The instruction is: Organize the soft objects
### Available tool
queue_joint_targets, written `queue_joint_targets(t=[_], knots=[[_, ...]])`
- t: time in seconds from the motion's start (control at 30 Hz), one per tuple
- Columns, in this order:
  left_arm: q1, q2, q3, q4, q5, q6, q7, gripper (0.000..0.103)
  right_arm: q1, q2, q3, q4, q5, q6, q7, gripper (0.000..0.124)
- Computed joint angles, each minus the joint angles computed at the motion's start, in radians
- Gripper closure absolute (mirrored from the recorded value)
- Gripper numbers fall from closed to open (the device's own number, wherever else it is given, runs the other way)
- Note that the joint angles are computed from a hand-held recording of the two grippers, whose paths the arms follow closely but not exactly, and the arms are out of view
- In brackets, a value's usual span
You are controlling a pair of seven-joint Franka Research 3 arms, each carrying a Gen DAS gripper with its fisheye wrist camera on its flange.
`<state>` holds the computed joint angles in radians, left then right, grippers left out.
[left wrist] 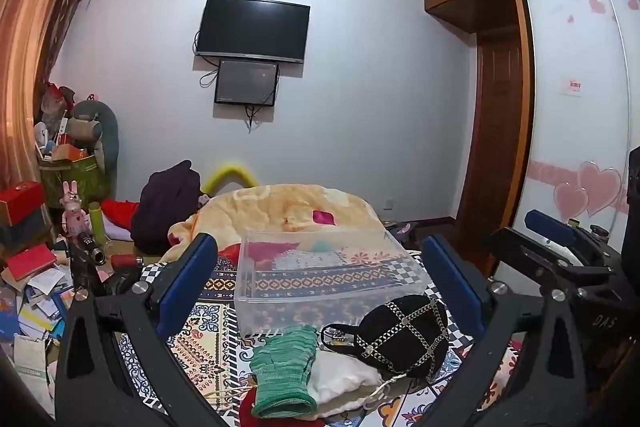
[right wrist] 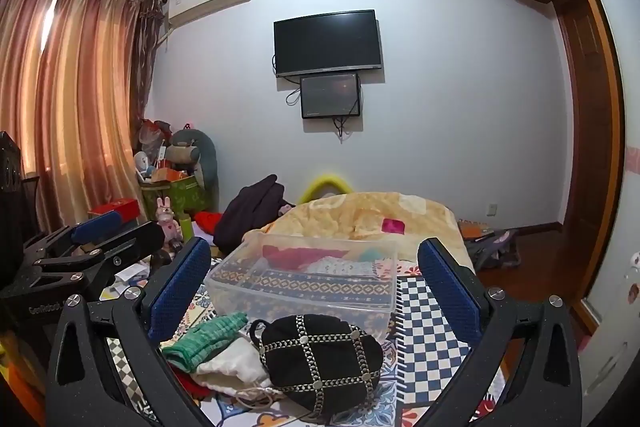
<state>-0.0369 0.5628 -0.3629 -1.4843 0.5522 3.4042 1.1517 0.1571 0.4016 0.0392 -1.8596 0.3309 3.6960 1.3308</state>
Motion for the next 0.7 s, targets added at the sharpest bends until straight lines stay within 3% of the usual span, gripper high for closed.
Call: queue_joint_targets(t=[0.2, 0.7], knots=[[0.019, 0.007, -0.028, 0.004, 0.015, -0.012, 0.005, 0.0, -0.008, 0.001, 0.004, 0.001, -0.013, 0.004, 0.012, 0.021], [0.008, 0.007, -0.018, 0.007, 0.001, -0.013, 0.016, 0.0, -0.011, -0.012, 0.006, -0.016, -0.025, 0.01, 0.03, 0.021]])
